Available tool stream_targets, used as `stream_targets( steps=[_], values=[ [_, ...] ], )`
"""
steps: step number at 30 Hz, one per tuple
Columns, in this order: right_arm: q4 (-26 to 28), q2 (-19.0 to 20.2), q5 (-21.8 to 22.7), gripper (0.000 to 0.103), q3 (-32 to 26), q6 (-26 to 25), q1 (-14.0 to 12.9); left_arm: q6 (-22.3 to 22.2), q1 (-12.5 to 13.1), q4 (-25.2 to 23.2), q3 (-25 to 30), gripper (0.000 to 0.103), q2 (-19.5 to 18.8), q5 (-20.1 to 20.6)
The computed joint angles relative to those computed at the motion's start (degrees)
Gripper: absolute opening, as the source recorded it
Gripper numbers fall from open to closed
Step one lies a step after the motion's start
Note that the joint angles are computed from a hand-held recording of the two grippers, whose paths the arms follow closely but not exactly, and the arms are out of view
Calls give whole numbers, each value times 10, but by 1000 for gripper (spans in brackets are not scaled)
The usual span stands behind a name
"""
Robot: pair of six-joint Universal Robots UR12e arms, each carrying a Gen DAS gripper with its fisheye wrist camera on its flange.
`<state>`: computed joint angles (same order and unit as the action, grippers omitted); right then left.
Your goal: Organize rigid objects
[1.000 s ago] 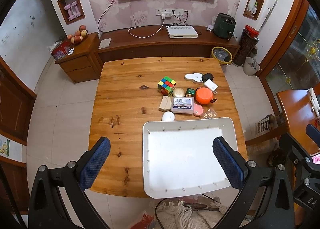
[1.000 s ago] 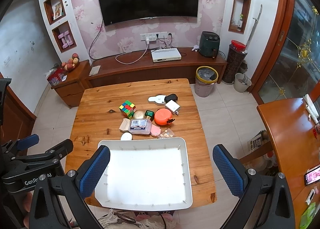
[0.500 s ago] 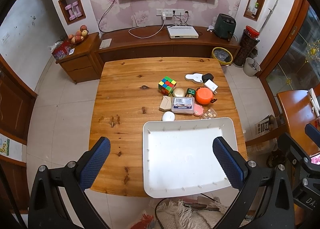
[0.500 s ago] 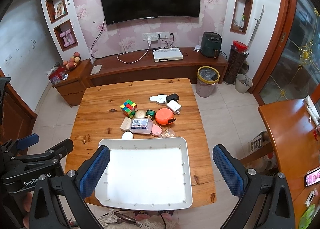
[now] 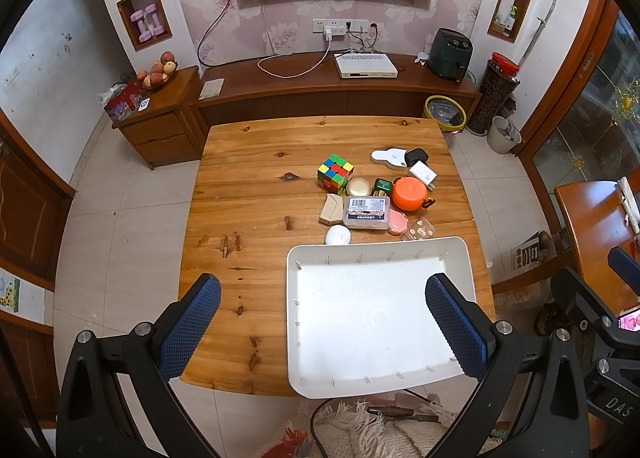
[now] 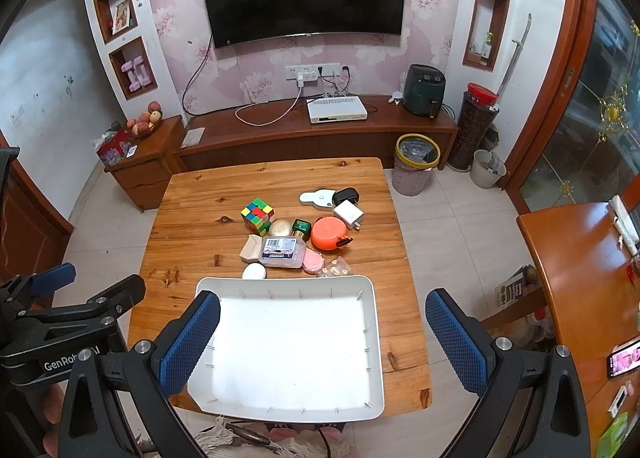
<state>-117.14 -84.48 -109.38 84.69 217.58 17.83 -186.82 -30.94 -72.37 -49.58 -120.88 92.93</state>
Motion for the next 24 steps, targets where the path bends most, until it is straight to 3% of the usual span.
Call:
stream_targets(
  steps=[13, 24],
  values=[
    [-5, 5, 3, 103, -5, -16, -2, 1, 5, -3, 10, 102, -4, 0],
    [-36, 5, 6, 103, 5, -56, -25, -9, 2, -17, 74, 102, -48, 7]
  ],
)
